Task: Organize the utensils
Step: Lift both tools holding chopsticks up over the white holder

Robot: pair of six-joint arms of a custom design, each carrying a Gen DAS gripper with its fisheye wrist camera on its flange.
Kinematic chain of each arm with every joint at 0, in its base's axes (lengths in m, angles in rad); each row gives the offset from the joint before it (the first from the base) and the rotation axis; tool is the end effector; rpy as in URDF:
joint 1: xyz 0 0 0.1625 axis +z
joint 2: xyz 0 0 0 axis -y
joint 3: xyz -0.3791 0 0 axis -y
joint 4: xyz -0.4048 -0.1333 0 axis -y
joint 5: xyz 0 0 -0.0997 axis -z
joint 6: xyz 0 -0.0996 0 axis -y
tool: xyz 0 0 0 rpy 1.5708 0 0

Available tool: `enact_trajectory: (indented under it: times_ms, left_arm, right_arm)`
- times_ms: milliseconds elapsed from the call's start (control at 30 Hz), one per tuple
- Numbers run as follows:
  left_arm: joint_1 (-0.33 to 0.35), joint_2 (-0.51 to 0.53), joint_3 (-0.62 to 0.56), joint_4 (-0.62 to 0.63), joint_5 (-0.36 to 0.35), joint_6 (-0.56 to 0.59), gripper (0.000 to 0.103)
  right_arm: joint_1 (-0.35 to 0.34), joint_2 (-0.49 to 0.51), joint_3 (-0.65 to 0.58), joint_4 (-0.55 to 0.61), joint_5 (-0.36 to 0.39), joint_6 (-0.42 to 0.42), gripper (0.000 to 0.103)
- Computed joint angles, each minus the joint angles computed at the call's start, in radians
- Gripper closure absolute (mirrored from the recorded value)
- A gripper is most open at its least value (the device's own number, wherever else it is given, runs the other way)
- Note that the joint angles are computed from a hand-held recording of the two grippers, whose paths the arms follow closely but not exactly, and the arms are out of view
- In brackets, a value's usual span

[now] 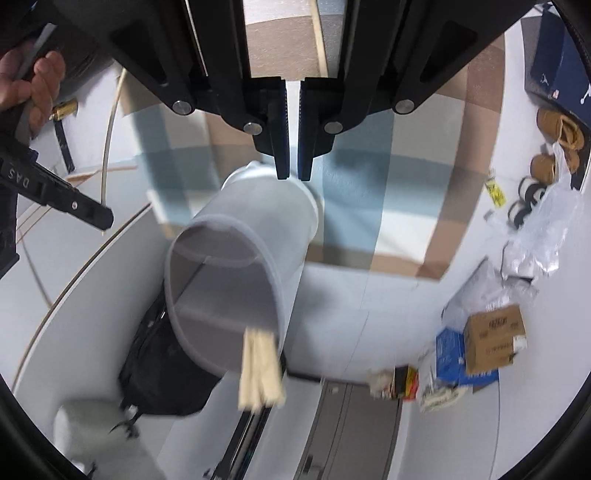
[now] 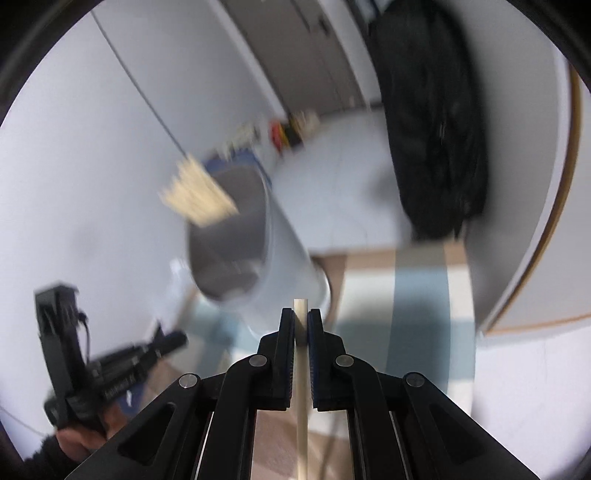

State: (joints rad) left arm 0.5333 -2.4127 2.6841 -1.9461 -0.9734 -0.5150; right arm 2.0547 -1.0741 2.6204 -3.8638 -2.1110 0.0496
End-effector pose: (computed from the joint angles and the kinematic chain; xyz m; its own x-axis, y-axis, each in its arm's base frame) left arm -0.0888 -0.2723 0.2349 -0.8314 0.3448 -0.4358 0.5136 0.7761 -0.3658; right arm 0.2223 -0.2466 0.0961 -0.9375 -0.0574 0.3433 -0.2953 0.6533 -0.6971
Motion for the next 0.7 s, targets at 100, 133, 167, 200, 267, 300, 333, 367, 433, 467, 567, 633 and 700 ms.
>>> enact_trajectory:
  times_ms: [100, 133, 167, 200, 267, 300, 333, 367, 433, 467, 567, 633, 700]
  left_arm:
    - [0.016, 0.004, -0.014, -0.006, -0.003, 0.002, 0.103]
    - [0.031, 0.018, -0.019, -0.010, -0.010, 0.004, 0.103]
    - [0.068, 0.057, -0.031, -0.027, -0.022, 0.017, 0.103]
    - [0.095, 0.089, -0.047, -0.016, -0.041, 0.016, 0.103]
    - [0.199, 0.214, -0.087, -0.013, -0.095, 0.019, 0.102]
    - [0.226, 0.255, -0.096, -0.009, -0.102, 0.014, 0.101]
    - [0.241, 0.284, -0.099, -0.005, -0.106, 0.012, 0.099]
    - [0.246, 0.296, -0.093, -0.008, -0.104, 0.011, 0.098]
    - [0.238, 0.320, -0.087, 0.003, -0.089, -0.004, 0.090]
    - [0.241, 0.352, -0.089, -0.005, -0.088, -0.001, 0.081]
    - [0.227, 0.401, -0.086, -0.023, -0.052, 0.001, 0.075]
    - [0.230, 0.429, -0.086, -0.038, -0.040, 0.004, 0.075]
    - [0.221, 0.433, -0.070, -0.060, -0.018, 0.007, 0.076]
  right_arm:
    - [0.023, 0.014, -0.004, -0.090, 0.006, -0.027, 0.097]
    - [0.034, 0.021, 0.002, -0.115, 0.002, -0.026, 0.097]
    - [0.039, 0.017, 0.009, -0.125, 0.011, -0.029, 0.097]
    - [0.044, 0.017, 0.010, -0.126, 0.016, -0.034, 0.097]
    - [0.047, 0.024, 0.005, -0.128, 0.023, -0.052, 0.097]
    - [0.042, 0.034, -0.010, -0.121, 0.034, -0.063, 0.097]
    - [0.039, 0.038, -0.011, -0.128, 0.039, -0.068, 0.097]
    - [0.038, 0.044, -0.012, -0.136, 0.049, -0.069, 0.097]
    - [0.049, 0.048, -0.013, -0.140, 0.056, -0.056, 0.097]
    - [0.056, 0.045, -0.011, -0.138, 0.055, -0.052, 0.097]
    - [0.047, 0.061, -0.013, -0.159, 0.072, -0.070, 0.097]
    - [0.043, 0.063, -0.005, -0.171, 0.084, -0.071, 0.097]
    - [0.033, 0.057, 0.003, -0.180, 0.098, -0.071, 0.097]
